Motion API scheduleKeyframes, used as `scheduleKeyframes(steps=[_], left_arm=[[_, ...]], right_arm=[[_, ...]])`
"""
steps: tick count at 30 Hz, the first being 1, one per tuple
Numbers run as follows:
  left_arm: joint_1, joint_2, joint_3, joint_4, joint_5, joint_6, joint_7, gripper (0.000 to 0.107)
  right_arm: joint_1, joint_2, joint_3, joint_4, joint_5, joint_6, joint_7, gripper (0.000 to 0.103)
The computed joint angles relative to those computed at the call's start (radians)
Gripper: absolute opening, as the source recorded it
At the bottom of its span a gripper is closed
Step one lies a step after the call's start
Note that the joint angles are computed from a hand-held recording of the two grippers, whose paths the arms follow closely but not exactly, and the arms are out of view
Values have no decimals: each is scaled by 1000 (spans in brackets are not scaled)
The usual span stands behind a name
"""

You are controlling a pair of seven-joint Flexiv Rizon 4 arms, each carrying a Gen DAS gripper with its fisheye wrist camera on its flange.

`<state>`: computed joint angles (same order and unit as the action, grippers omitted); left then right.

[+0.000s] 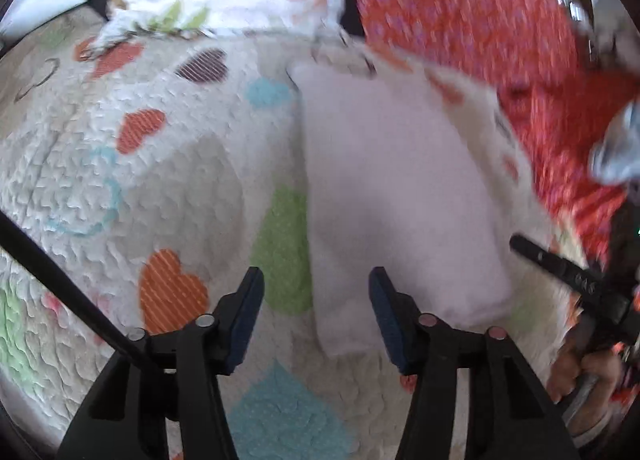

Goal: Fold small clothes

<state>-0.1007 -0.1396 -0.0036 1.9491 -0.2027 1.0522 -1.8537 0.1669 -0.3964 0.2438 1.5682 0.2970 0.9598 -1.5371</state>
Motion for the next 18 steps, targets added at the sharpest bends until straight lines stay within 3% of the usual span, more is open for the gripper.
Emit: scheduleKeyframes(steps=[1, 2, 5, 7, 8, 9, 10, 11, 14, 16, 18], left_arm=[[6, -7, 1, 7, -20, 32, 0, 70], [14, -16, -7, 16, -62, 60, 19, 75], [57, -71, -78, 38, -324, 106, 157, 76], [54, -104, -91, 23, -382, 93, 186, 76], [46, -116, -85, 6, -368, 75, 176, 76], [37, -120, -78, -11, -344, 48, 167, 66], [33, -118, -84, -20, -343, 33, 188, 57], [23, -110, -80, -33, -313, 9, 195, 46], [-35, -120, -11, -130, -45, -86, 91, 46], [-55, -133, 8, -168, 53, -120, 38, 50], [-61, -128, 22, -167, 96, -115, -19, 66]], right_arm=[[-22, -13, 18, -26, 46, -7, -20, 57], [-39, -32, 32, -51, 88, -6, -37, 67], [-38, -101, 35, -118, 130, -11, -26, 68], [-23, -141, 28, -150, 107, -33, -11, 67], [-35, -156, 50, -164, 124, -40, -22, 45], [-75, -172, 95, -195, 196, -74, -62, 26], [-98, -175, 116, -211, 242, -107, -66, 20], [-96, -152, 111, -198, 249, -103, -71, 17], [-104, -95, 103, -162, 274, -108, -131, 16], [-41, -53, 30, -88, 168, -70, -77, 16], [2, -54, -19, -61, 77, -75, 4, 18]])
